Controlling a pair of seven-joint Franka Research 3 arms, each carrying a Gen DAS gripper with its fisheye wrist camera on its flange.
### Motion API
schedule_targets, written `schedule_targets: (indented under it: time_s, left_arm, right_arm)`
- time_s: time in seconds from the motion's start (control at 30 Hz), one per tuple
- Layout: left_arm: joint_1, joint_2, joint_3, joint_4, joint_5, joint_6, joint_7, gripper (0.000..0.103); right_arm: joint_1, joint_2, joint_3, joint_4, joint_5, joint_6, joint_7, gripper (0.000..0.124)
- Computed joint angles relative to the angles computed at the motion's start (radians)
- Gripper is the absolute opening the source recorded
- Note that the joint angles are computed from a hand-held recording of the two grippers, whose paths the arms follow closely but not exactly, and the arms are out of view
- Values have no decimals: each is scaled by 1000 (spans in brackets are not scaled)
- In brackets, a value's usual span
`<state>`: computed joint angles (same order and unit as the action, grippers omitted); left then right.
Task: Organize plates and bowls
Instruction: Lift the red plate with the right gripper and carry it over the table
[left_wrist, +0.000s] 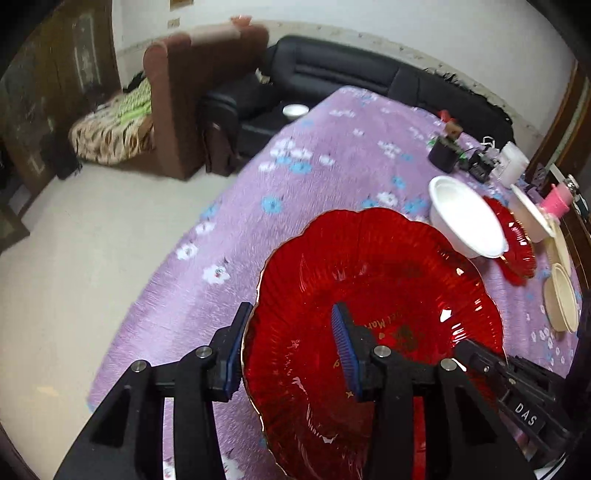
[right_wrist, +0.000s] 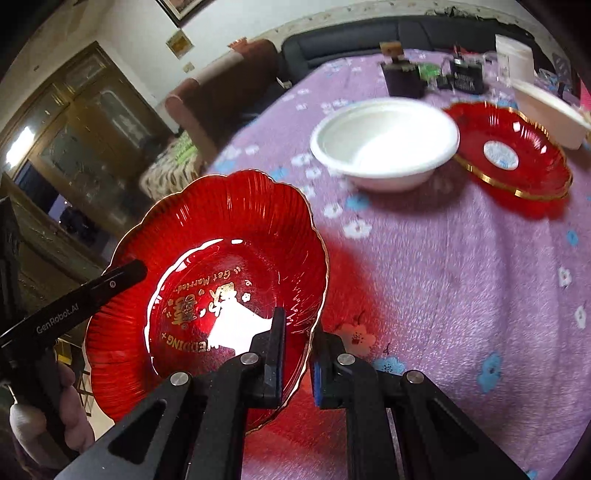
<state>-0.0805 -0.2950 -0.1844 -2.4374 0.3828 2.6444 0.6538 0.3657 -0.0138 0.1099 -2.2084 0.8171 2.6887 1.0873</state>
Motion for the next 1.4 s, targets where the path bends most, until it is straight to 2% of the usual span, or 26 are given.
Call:
schedule_targets:
  time_s: [0.2,0.3,0.33,0.4,0.5,0.63,0.7,0.77,0.83,0.9,0.97,1.1,1.17,1.3,1.4]
  left_arm:
    - [13,130,-16,101,65,-31,-45,42]
    - [10,131,-9,99,96,-22,-71,44]
    - [9,121,-5,88,99,-11,-74,45]
    - [8,75,3,49,91,8,-80,53]
    - [17,1,8,-7,77,25,-93,63]
    - [39,-149,-2,-102,73,33,-145,68]
    - [56,-212,-22,-134,85,45,-182,78]
    - [53,-241,-25,-142,77,55,-191,80]
    - [17,-237,3,-132,35,76,-152,80]
    - [-61,-205,68,-101,-55,98,-44,81]
    - [-92,-167,83,-51,-116,91,30,81]
    - [-109,-64,68,86,-176,61,146,83]
    - [-121,27,69,189,-216,46,222,87]
    - [-103,214,46,390,-271,-7,308,87]
    - [-84,330,29,508,-303,-58,359,87]
  right_arm:
    - [-8,56,-1,32,-90,46,79,14]
    - [-15,52,2,31,-113,62,86,16]
    - [-17,44,3,26,-101,57,71,17]
    - [-20,16,3,4,-65,54,35,26]
    - [-19,-36,-9,-39,20,58,-40,30]
    - [-21,-118,-40,-103,97,63,-97,30]
    - [-19,-171,-55,-148,121,104,-121,30]
    - [-24,-208,-55,-190,96,184,-105,30]
    - [-24,-214,-70,-203,75,236,-84,35]
    - [-51,-197,-81,-183,13,221,-10,36]
    - [-50,-180,-106,-150,20,176,3,36]
    - [-49,-111,-130,-54,131,89,-41,36]
    - [-58,-68,-118,-5,179,63,-47,36]
    - [-95,58,-89,127,257,-29,-15,36]
    - [-121,124,-61,189,271,-48,17,36]
